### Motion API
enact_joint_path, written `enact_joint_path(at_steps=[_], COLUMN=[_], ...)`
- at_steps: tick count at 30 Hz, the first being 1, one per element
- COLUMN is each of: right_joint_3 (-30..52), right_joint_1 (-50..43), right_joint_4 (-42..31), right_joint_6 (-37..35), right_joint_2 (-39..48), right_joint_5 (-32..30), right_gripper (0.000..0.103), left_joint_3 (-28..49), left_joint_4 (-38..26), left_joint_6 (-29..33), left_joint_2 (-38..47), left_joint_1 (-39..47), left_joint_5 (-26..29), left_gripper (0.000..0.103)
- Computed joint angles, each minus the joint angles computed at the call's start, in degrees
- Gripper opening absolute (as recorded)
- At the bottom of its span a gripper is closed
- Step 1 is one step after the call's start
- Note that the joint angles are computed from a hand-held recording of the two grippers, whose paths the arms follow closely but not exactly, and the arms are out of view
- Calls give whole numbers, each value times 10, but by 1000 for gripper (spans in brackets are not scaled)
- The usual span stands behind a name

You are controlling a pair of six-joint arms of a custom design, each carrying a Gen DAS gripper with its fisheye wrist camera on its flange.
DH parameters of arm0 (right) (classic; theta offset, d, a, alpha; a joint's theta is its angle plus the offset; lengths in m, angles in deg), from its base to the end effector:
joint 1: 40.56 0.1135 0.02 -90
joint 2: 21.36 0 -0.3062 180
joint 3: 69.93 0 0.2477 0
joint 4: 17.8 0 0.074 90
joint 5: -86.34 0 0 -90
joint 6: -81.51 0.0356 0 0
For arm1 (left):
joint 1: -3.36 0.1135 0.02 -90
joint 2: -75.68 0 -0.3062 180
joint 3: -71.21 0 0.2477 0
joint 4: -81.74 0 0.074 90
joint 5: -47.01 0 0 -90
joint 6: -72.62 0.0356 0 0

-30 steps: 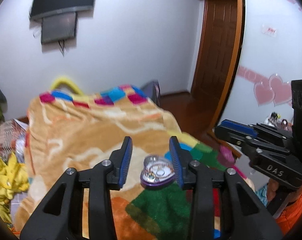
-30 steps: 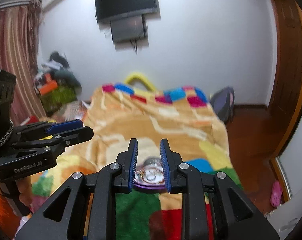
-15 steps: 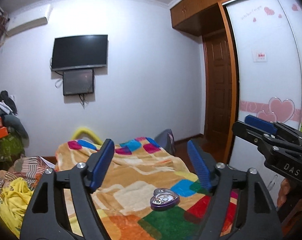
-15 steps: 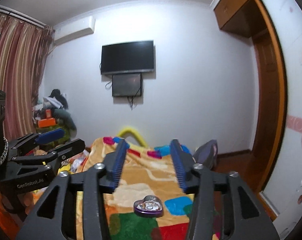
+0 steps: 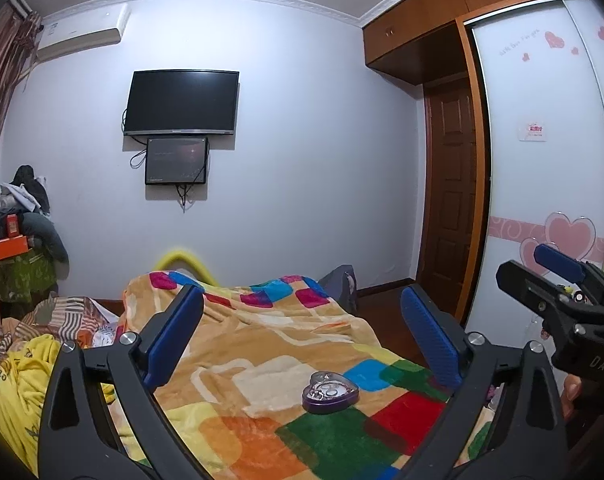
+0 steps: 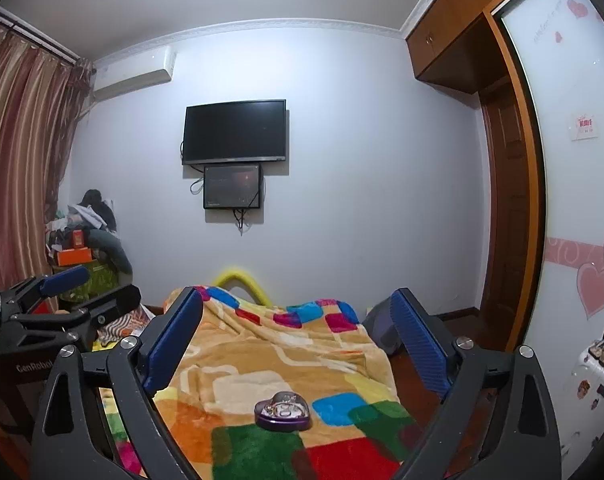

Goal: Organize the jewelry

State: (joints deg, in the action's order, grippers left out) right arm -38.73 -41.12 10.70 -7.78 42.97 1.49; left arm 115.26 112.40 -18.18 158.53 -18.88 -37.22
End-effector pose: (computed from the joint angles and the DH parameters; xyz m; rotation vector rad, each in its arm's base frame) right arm 0.2038 -0.0052 0.2453 0.0867 1.6495 -0.0722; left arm 0.2608 -0.1105 0.2466 0.3951 1.6814 -0.3840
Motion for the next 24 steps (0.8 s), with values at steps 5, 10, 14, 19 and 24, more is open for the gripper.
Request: enact_joint_path(at_steps=[5,10,14,19,24], right_joint_3=[-18,-15,-15,-12,-11], right_joint_1=[-15,-19,-23,-29,-26], right_joint_4=[-10,-30,-39,-53,-56], right_joint_6=[-1,-3,-2,1,1], right_joint_2=[-21,-34,-39,-48,-46], right_joint_5=[-16,-21,-25,-34,-30], right_gripper=[93,93,93,93,93], left_joint_3=[-3,-5,-2,-1,0], left_joint_4=[1,2,-2,-1,-1], left_joint_6=[1,3,4,1,-2], left_joint_2=[-3,-3,-2,-1,2], left_joint_1=[1,-3,-6,-7,-5], left_joint_5=[-1,-4,-7,-8,-2], left_gripper=[100,100,100,102,103])
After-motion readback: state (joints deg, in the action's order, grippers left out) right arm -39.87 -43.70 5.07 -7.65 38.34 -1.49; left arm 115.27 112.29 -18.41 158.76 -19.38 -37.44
